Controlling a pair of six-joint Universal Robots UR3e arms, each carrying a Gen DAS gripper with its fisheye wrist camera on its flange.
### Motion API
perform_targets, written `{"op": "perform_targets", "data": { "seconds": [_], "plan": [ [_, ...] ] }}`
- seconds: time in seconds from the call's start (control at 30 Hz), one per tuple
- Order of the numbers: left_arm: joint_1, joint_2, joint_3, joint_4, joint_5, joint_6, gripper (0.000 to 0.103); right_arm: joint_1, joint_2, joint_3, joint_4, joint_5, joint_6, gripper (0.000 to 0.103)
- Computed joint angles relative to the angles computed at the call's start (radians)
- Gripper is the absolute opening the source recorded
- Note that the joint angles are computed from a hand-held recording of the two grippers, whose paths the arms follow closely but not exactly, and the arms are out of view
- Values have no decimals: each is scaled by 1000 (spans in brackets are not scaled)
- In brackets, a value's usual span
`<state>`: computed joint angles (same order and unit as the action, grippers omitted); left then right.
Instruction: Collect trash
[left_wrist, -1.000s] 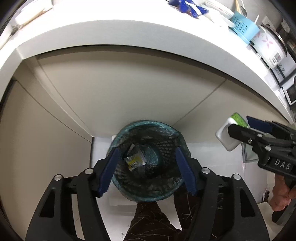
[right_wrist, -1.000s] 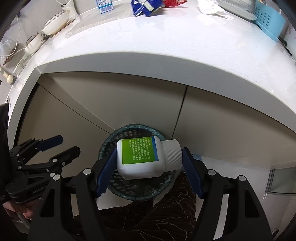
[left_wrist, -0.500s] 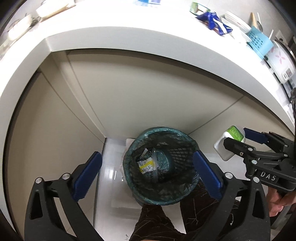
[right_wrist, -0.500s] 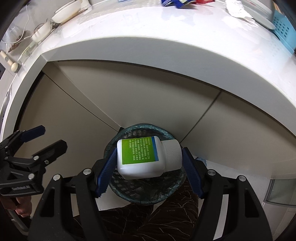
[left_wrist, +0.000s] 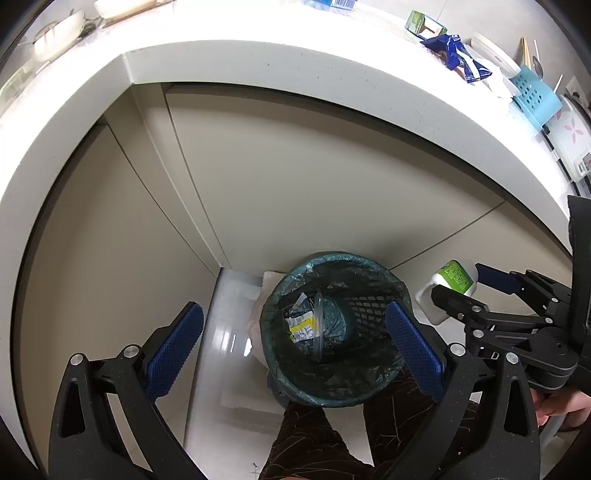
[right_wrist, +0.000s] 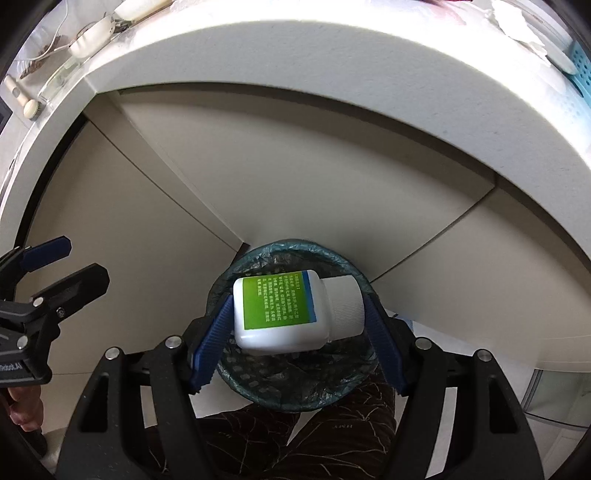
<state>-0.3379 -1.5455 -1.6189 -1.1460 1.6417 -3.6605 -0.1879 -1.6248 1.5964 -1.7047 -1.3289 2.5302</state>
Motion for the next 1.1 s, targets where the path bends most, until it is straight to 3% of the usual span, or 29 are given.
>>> {"op": "perform_targets", "data": {
  "seconds": [0.5,0.8,1.1],
  "plan": [
    [2,-31,5,7,-17,11,97,-21,10,-22,-37,-24,33,93],
    [-7,-61,88,-47,-19,30,97,-66,18,-174,67,-18,18,95],
    [-35,-86,265,-190,11,32,97,-104,39,-364,198,-5,5,95]
  ]
}}
